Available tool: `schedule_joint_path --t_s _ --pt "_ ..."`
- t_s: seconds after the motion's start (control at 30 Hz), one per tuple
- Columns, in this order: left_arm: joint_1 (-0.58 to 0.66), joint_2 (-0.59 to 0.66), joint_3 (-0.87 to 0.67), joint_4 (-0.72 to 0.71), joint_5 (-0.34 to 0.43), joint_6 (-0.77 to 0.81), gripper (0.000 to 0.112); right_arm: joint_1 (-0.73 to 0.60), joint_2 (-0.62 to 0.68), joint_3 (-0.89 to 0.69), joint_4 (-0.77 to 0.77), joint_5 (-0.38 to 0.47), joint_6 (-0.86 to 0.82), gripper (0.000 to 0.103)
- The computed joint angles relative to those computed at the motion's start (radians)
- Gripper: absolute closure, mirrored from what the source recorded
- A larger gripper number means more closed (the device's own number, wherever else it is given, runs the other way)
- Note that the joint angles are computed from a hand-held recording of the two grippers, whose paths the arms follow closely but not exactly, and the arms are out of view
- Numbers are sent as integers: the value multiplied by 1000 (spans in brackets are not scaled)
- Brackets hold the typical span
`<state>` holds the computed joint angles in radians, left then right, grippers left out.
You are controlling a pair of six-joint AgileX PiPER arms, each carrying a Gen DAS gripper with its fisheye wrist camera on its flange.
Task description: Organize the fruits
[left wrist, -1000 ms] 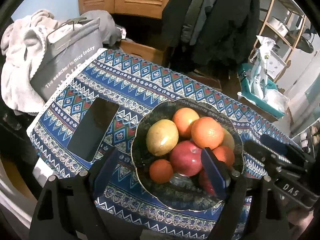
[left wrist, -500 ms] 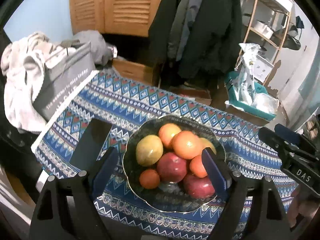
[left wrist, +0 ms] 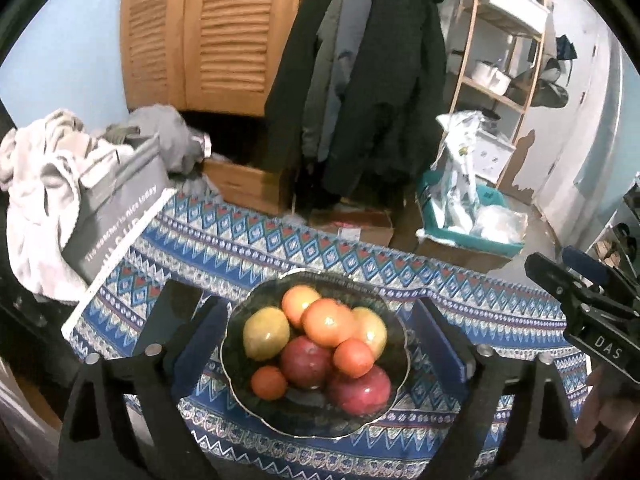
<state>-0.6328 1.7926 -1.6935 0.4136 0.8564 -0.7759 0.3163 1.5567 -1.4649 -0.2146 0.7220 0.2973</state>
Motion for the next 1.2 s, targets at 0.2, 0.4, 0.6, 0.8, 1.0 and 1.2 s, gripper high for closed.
schedule_joint_path --t_s 0.2,0.4,0.6,0.8,1.0,1.2 --pt "-40 -19 -45 59 28 -28 10 -19 -58 26 -69 4 33 21" --pt "-68 -23 -84 89 52 -30 10 -54 -124 64 -89 -6 42 21" --pt "-92 -14 -118 100 66 -38 10 -99 -180 96 -115 -13 43 20" --pt "-128 7 -163 137 90 -44 10 -165 -227 133 -94 -28 19 20" --pt "-148 40 -227 149 124 -33 10 -218 -254 163 -71 -37 -11 20" --pt "-160 58 -263 150 128 -35 10 -247 -274 182 -53 -48 -39 20"
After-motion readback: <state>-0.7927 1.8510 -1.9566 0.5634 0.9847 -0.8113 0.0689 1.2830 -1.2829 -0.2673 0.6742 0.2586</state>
